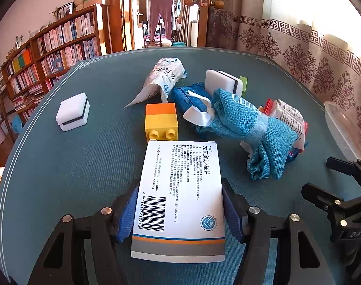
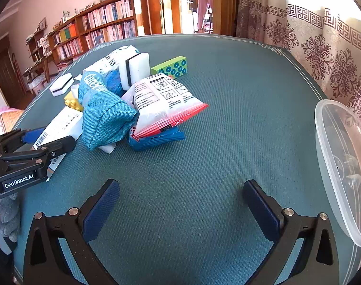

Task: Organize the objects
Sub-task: 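Grasp the red-edged snack packet with the right gripper while left holds white medicine box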

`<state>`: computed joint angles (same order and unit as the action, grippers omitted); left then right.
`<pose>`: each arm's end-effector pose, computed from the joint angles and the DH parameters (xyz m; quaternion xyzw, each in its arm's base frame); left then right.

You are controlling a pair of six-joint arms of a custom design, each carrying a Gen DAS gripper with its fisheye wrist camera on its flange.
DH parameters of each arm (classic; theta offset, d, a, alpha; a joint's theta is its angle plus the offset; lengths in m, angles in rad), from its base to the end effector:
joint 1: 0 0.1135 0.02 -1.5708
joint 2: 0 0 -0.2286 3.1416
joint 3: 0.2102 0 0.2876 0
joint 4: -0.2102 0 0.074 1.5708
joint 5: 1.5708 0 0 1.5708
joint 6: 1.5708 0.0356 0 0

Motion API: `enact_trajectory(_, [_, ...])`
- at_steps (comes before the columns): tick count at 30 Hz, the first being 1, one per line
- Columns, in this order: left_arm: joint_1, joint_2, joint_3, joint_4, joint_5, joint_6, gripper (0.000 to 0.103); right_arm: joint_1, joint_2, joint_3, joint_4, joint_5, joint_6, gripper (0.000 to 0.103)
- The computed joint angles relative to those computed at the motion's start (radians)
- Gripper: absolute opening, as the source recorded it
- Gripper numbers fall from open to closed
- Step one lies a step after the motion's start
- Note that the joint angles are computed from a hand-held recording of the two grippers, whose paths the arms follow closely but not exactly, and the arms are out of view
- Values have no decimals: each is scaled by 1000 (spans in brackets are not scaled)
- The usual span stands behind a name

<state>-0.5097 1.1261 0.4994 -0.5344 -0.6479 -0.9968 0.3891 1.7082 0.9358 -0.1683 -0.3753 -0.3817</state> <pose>0.2073 -0.0913 0.1096 -0.2867 0.8852 0.0954 0.3538 0.3261 0.1478 0.1001 -0.4047 0.8438 0.1785 0.3038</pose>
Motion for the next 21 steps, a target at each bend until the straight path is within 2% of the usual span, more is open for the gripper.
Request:
enact_trajectory(5, [-28,-79,-33,-16,-68,-53,67,-24,1,46,-42,-62,58,95])
enact_trajectory(11, [-28,-94,-38,-24,-86,-67,67,51,-36,54,55,17,41,91])
enact_trajectory(16, [-29,-106,-47,-26,-86,-77,67,94,32,122,74,60,32,90])
enact_trajectory(21, [-30,-105,-51,-25,-83,-89,67,103,90,177,43,33,17,78])
